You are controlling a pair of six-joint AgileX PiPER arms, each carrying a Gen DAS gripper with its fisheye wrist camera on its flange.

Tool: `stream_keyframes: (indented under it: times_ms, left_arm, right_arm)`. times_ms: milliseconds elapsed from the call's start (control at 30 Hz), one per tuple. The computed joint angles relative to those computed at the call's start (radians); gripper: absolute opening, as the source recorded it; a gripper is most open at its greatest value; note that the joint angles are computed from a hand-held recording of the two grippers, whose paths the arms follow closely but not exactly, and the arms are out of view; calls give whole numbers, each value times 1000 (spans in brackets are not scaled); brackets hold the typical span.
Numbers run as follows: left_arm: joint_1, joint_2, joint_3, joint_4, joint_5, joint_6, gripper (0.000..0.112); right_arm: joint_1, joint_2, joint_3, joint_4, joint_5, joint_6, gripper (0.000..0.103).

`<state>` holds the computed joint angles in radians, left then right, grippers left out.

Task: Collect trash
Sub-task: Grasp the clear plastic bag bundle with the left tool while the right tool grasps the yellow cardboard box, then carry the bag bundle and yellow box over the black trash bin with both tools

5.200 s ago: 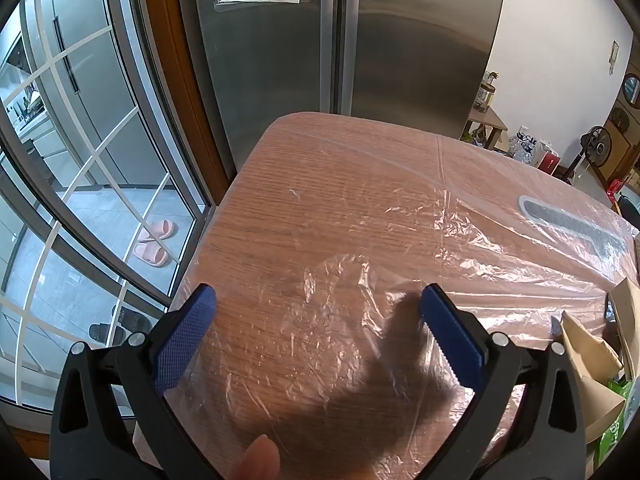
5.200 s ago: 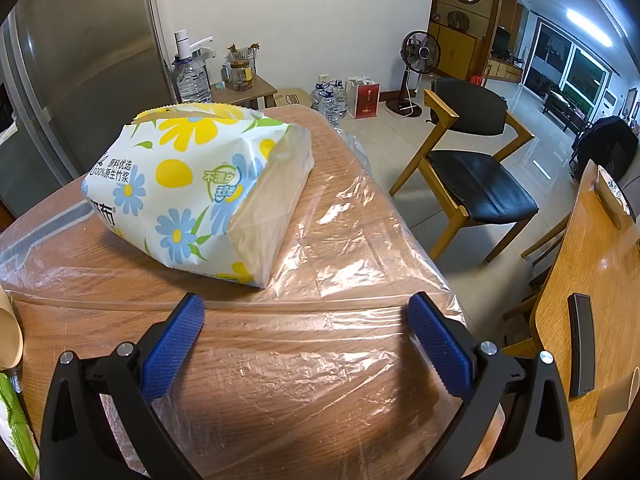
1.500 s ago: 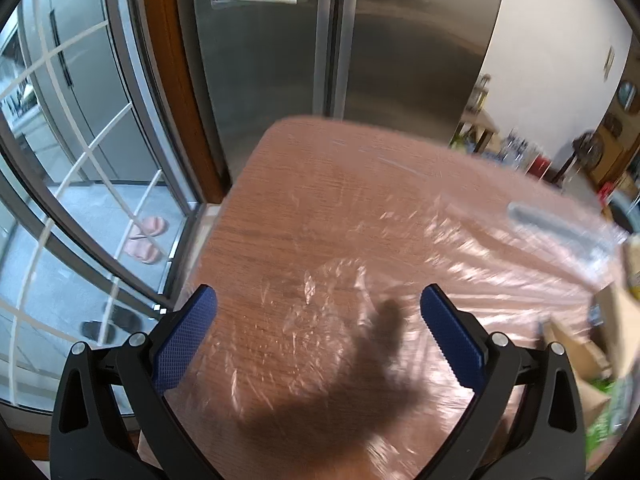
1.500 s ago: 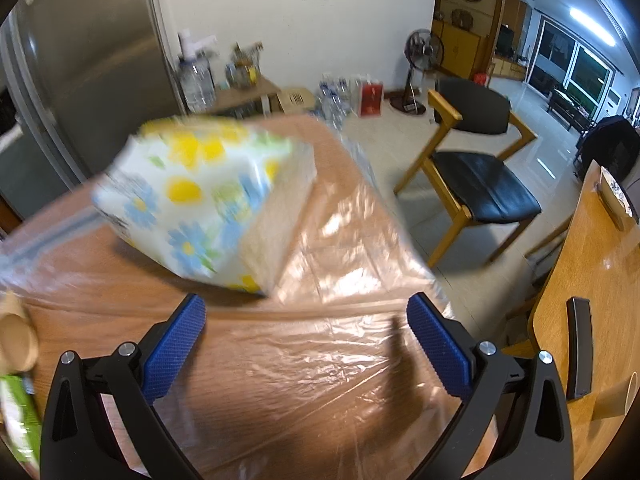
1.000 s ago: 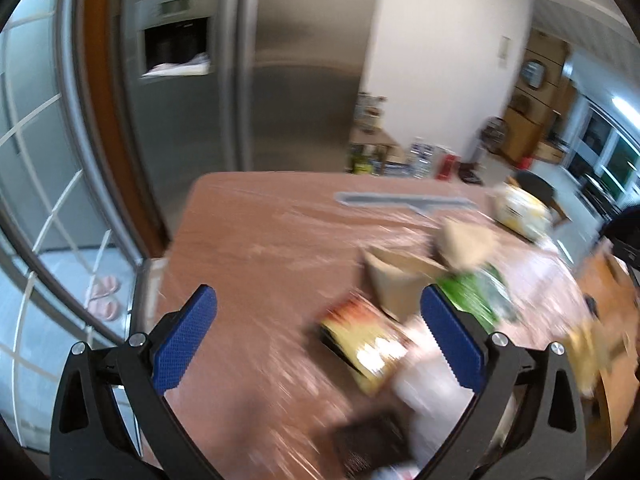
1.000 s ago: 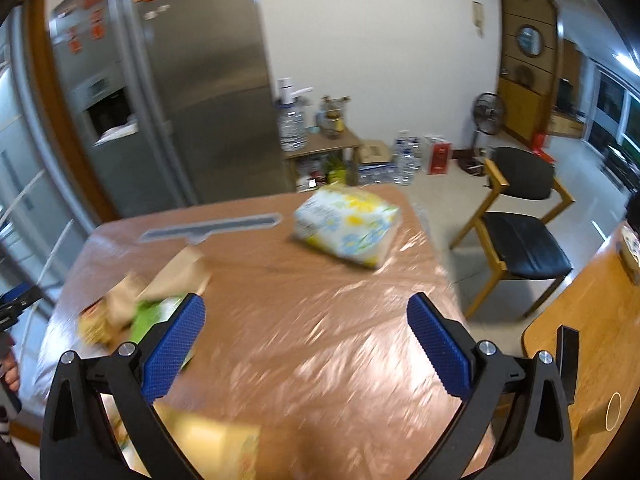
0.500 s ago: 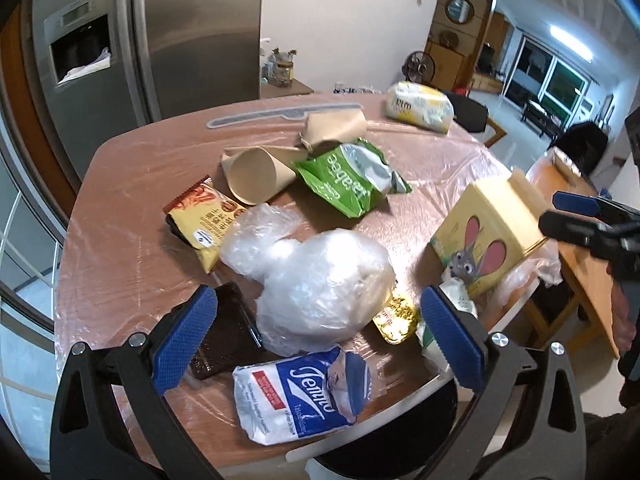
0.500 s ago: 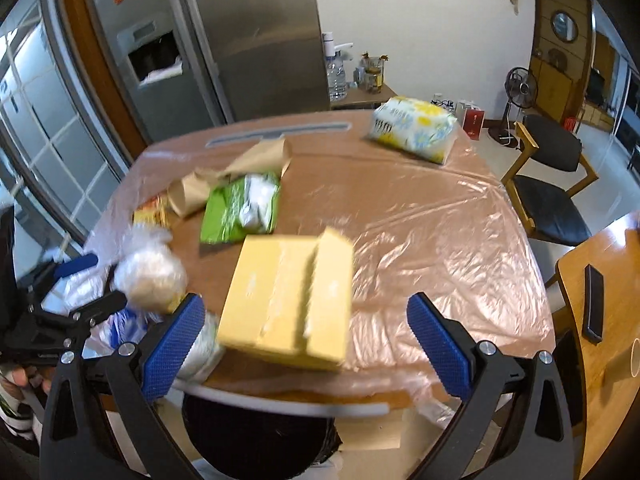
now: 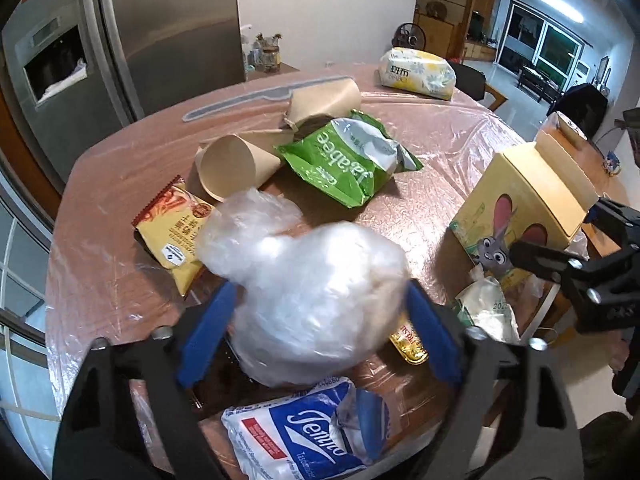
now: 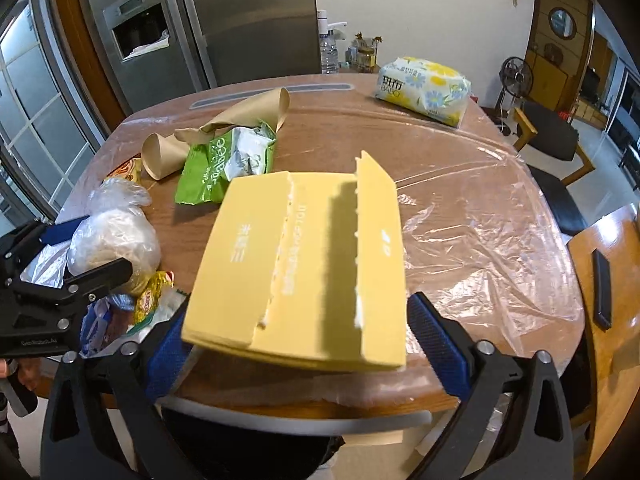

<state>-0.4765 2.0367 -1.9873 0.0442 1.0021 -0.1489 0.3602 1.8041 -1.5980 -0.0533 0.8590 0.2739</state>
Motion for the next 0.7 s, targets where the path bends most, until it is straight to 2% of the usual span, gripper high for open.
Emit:
stream_keyframes:
  times_ms: [167,300,700]
  left_arm:
    - [-1,-2,-1,3,5,2,65]
    - [-9,0,-14,27,22,-19,60]
    - [-34,-24,-68,123,46,-105,59]
  right_arm:
    - [-15,7,-6,27,-20,-40,79]
    - [-25,8,-27,47,-27,-67,76]
    - [-56,1,-82,125,-18,-153,76]
